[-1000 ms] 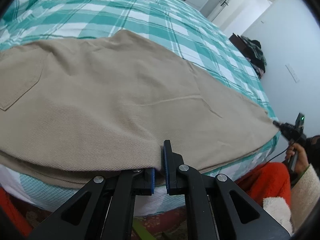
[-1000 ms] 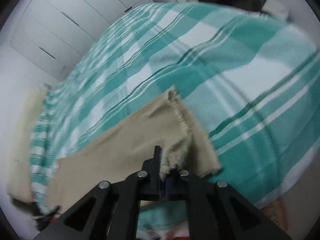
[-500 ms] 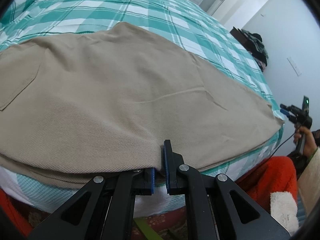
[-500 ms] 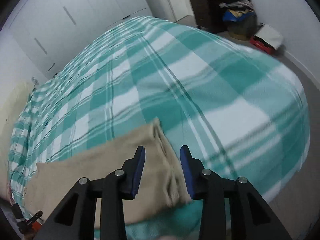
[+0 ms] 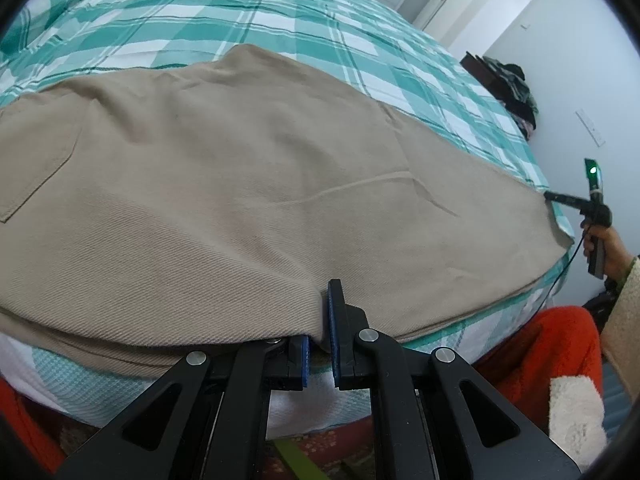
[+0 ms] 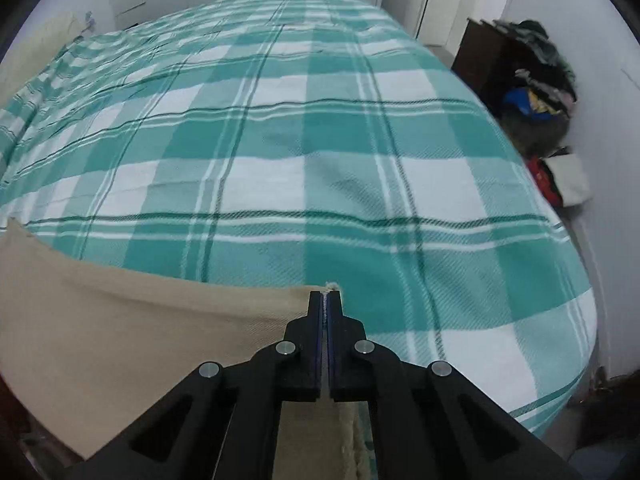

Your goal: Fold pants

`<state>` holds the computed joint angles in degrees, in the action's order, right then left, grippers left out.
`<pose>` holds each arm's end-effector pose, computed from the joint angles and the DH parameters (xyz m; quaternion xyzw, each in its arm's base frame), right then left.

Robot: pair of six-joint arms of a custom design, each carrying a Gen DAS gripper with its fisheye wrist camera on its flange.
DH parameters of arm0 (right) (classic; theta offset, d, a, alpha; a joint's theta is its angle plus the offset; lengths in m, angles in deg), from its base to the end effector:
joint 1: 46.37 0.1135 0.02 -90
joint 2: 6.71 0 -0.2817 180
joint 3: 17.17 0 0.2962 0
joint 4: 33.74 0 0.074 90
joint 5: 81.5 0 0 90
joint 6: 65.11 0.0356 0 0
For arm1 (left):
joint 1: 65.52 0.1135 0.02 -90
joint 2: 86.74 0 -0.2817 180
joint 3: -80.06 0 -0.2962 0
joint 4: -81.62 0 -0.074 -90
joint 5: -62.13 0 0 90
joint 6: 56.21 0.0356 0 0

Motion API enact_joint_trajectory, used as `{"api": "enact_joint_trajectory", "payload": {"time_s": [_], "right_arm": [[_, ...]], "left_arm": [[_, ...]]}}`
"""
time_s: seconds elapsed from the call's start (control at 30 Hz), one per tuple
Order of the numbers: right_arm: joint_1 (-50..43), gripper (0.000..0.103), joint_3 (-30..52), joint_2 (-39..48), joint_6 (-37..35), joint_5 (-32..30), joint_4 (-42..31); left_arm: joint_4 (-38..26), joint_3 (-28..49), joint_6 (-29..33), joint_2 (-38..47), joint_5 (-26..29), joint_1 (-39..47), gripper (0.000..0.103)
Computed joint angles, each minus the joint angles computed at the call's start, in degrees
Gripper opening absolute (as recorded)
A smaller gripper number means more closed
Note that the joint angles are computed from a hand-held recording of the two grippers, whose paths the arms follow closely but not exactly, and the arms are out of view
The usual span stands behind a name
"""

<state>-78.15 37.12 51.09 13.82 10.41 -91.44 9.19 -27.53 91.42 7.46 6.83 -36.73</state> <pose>0.1850 -0.1160 0.2377 0.1782 0.9520 -0.1058 0.2255 0.2797 0.1306 0.1815 0.2269 0.9265 -0.2413 0.1784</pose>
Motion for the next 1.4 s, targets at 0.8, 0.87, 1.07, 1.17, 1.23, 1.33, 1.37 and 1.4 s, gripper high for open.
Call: {"api": "enact_joint_trajectory", "payload": {"time_s": [0.8, 0.87, 1.07, 1.17, 1.23, 1.33, 1.37, 1.4], "right_arm": [[22.49, 0.069, -10.64, -18.74, 14.4, 2.54, -17.21], [23.12, 0.07, -11.06, -19.42, 14.7, 2.99, -17.53], [21.5, 0.071, -11.31, -19.0, 15.26, 1.45, -16.41], [26.09, 0.07, -11.24, -20.81, 18.0, 5.7, -16.85], [28.97, 0.07, -11.18, -23.15, 19.6, 8.72, -17.83], [33.2, 0.07, -10.6, -29.95, 23.43, 15.23, -20.06], [34.39, 0.07, -10.4, -31.94, 25.04, 17.31, -20.78], [36.08, 0.07, -10.02, -34.56, 27.47, 20.4, -21.96]], "left_arm": [[-2.44, 10.67, 8.4, 6.72, -9.15, 5.44, 0.0], [-2.79, 10.39, 9.68, 5.79, -9.44, 6.68, 0.0], [-7.54, 10.09, 12.34, 0.16, -3.25, 10.35, 0.023], [-9.75, 9.23, 14.32, -3.68, 0.47, 9.83, 0.055], [-10.46, 8.07, 14.34, -6.05, 1.34, 6.85, 0.058], [-9.07, 5.76, 11.02, -8.51, 0.49, -0.18, 0.058], [-8.39, 5.07, 9.7, -9.29, 0.25, -2.8, 0.058], [-7.53, 4.4, 8.54, -10.21, -0.05, -5.48, 0.058]]}}
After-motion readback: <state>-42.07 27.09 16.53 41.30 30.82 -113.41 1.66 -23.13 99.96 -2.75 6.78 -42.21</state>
